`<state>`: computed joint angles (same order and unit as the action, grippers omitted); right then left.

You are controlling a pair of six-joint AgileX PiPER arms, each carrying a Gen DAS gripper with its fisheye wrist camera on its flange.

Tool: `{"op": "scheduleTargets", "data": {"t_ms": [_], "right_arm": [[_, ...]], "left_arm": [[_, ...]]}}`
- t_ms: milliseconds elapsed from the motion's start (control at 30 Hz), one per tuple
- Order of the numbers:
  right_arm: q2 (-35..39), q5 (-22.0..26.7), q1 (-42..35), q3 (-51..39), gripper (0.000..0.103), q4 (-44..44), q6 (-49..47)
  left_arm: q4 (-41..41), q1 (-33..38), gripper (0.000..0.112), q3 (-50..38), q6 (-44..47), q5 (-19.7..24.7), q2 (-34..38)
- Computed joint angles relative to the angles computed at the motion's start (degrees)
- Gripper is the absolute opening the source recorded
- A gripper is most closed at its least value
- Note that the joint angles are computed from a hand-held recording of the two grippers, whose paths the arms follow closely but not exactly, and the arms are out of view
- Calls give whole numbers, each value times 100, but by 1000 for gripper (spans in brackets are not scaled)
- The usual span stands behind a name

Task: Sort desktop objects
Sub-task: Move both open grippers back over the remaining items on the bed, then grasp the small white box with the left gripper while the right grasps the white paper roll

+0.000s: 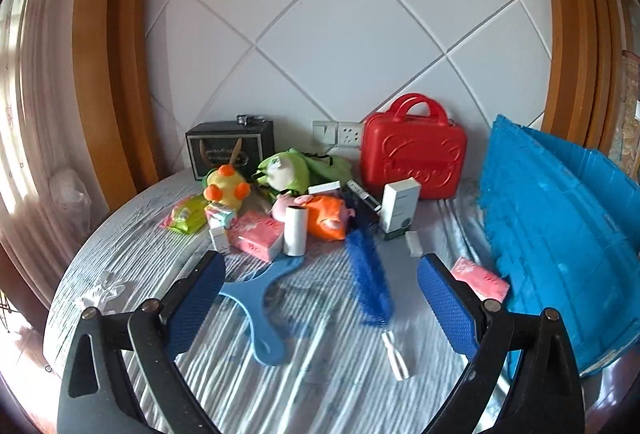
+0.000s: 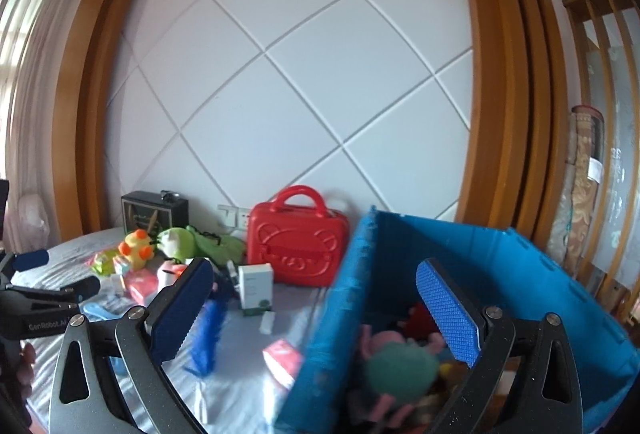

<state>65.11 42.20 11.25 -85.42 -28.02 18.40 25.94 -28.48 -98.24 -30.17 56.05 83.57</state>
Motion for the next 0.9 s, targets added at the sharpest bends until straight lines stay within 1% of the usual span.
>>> {"op": "scheduleTargets", "data": {"t_ms": [67, 133, 167, 233, 333, 500, 600, 667, 733, 767, 833, 867, 900], "right_arm": [[376, 455, 952, -234, 103, -1146, 1002], [895, 1066, 1817, -533, 103, -2204, 1944], [1172, 1304, 2099, -686, 103, -2460, 2274], [1642, 1601, 2371, -943, 103, -2527, 2621], [2228, 1949, 2414, -1259, 103, -2313, 2727], [2845, 2208, 2121, -1410, 103, -1597, 2790], [3194, 2162, 1821, -1606, 103, -1111, 2538], [3451, 1975, 1588, -1819, 103, -654, 2327], [3917, 1850, 1370, -2310, 103, -97, 1997], [4114, 1844, 1332, -2535, 103, 44, 1887], [4845, 1951, 1239, -3409, 103, 483, 1489], [5111, 2006, 1214, -3753, 103, 661, 1343], [5550, 2118, 1161, -4326, 103, 964, 1102]], "left_arm": [[-1067, 937, 98, 181, 1079, -320, -63], [-1832, 1762, 98, 214, 2073, -516, 41], [-2175, 2103, 98, 196, 2514, -574, 114], [-2768, 2732, 98, 77, 3253, -610, 372], [-3253, 3397, 98, -237, 3914, -455, 895], [-3568, 4081, 98, -850, 4319, -241, 1833], [-3502, 4259, 98, -1105, 4332, -330, 2299], [-3428, 4299, 96, -1415, 4238, -282, 2648], [-3391, 4284, 95, -1921, 4137, -131, 3114], [-3334, 4249, 95, -2226, 4054, -53, 3383], [-3194, 4152, 95, -2872, 3887, 95, 3924], [-3132, 4099, 95, -3269, 3815, 226, 4226], [-3090, 4049, 95, -3769, 3772, 417, 4583]]}}
